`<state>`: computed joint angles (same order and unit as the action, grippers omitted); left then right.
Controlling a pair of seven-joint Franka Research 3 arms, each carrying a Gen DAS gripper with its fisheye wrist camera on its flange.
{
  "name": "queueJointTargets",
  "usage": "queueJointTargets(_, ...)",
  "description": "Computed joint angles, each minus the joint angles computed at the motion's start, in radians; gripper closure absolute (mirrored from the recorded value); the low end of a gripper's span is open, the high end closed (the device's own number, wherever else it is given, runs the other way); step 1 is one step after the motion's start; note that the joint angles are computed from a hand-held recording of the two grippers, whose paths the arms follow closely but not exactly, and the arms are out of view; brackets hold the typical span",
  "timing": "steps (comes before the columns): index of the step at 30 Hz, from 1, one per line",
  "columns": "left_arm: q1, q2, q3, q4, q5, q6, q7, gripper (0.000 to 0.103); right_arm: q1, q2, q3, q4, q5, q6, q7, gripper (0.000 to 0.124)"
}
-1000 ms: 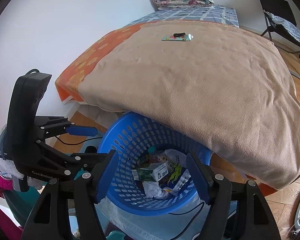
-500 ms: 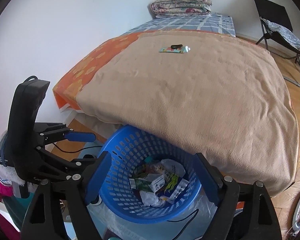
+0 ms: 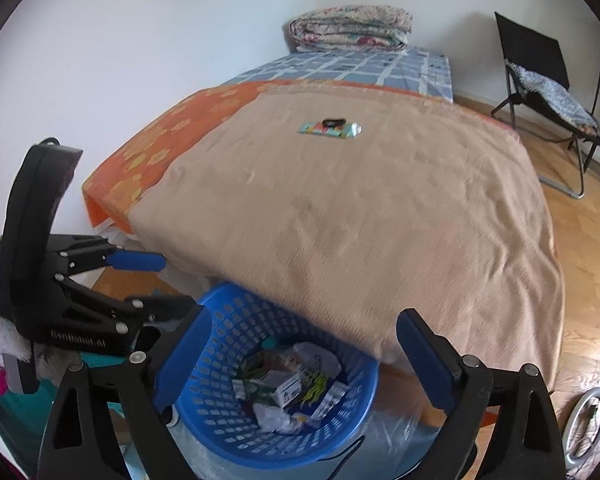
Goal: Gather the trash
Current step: 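Move both tools back over the bed toward the tube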
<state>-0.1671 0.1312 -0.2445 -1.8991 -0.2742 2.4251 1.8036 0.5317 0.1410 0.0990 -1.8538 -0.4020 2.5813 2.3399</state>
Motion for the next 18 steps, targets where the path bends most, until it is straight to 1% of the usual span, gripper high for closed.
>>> queueJointTargets(3, 0.006, 0.024, 0.007, 0.044, 0.011, 0.008, -0.024, 0.029, 0.004, 0.016, -0.006, 0.039, -0.022, -0.033, 0.007, 0.029)
queueJointTargets(6, 0.017, 0.048, 0.007, 0.086, 0.008, 0.006, -0.038, 0.029, -0.004, 0.026, -0.007, 0.062, 0.006, -0.03, -0.018, 0.029)
queueJointTargets(8, 0.019, 0.067, 0.008, 0.117, 0.033, 0.012, -0.05, 0.029, -0.004, 0.036, -0.011, 0.081, 0.011, -0.033, -0.026, 0.029)
queueJointTargets(11, 0.023, 0.092, 0.009, 0.155, 0.071, 0.034, -0.061, 0.029, -0.003, 0.046, -0.02, 0.106, 0.01, -0.04, -0.028, 0.029)
queueJointTargets(18, 0.04, 0.184, -0.003, 0.286, 0.111, 0.036, -0.08, 0.029, -0.001, 0.086, -0.042, 0.179, -0.007, -0.067, -0.047, 0.029)
